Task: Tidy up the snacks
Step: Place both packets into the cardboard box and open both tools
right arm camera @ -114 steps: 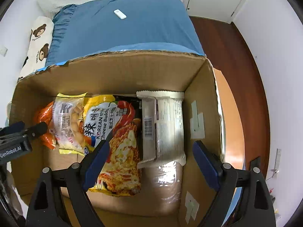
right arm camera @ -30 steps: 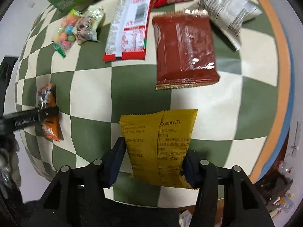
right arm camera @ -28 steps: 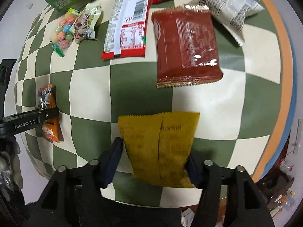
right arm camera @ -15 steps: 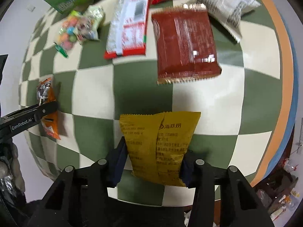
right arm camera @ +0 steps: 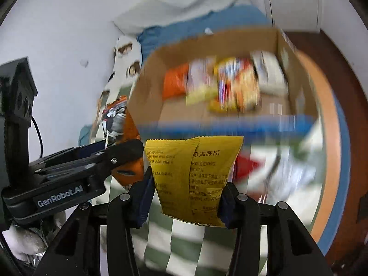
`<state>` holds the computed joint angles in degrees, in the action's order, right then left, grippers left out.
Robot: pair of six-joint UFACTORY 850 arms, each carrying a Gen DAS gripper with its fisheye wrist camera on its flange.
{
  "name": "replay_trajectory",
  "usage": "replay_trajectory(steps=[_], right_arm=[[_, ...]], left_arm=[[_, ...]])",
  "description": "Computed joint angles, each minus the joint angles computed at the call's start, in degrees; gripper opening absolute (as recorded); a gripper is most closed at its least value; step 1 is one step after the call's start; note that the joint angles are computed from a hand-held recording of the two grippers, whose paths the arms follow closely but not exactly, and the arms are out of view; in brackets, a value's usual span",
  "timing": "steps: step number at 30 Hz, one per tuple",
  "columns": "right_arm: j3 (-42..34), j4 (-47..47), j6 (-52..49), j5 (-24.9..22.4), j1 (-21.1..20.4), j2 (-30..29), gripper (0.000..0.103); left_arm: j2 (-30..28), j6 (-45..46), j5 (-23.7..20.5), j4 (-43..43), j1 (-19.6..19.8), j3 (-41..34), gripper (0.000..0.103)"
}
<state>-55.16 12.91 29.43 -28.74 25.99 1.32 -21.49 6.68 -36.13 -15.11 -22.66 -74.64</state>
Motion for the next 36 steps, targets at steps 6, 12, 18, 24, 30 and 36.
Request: replay_trajectory(steps=[6,12,18,24,30,36], right_arm=[[-9.87,13.87,-14.08,-2.23,-6.33,-12.75,0.05],[-17.86,19.37,-18.71,-5.82,-7.78,-23.18,0.05],[-21.04,21.91,-21.28,-9.02,-8.51,-28.48,0.053],[-23.45,18.71,-18.62,-12.74,-8.75,-31.38,0.093],[-24.08,9.9,-12.76,-15.78,-8.22,-30.42,0.096],[-23.14,6.19,-9.62,-16.46,-8.2,-29.09,0.096]], left_arm=[[-16.86,-5.7,-11.27,5.86,1.96,-20.49,0.053],[-27.9,-8.82,-19.87,10.73,1.92,-33.14,0.053],[-32.81,-9.09,-24.31,11.46,1.82,-38.02,0.054],[-32.46,-8.82,-22.95,11.98,1.79,-35.87,0.092],[-31.01,-9.26,-21.76,12.15,1.88,-33.13,0.092],[-28.17,-10.16,-19.97,13.45,1.25,-29.33,0.092]])
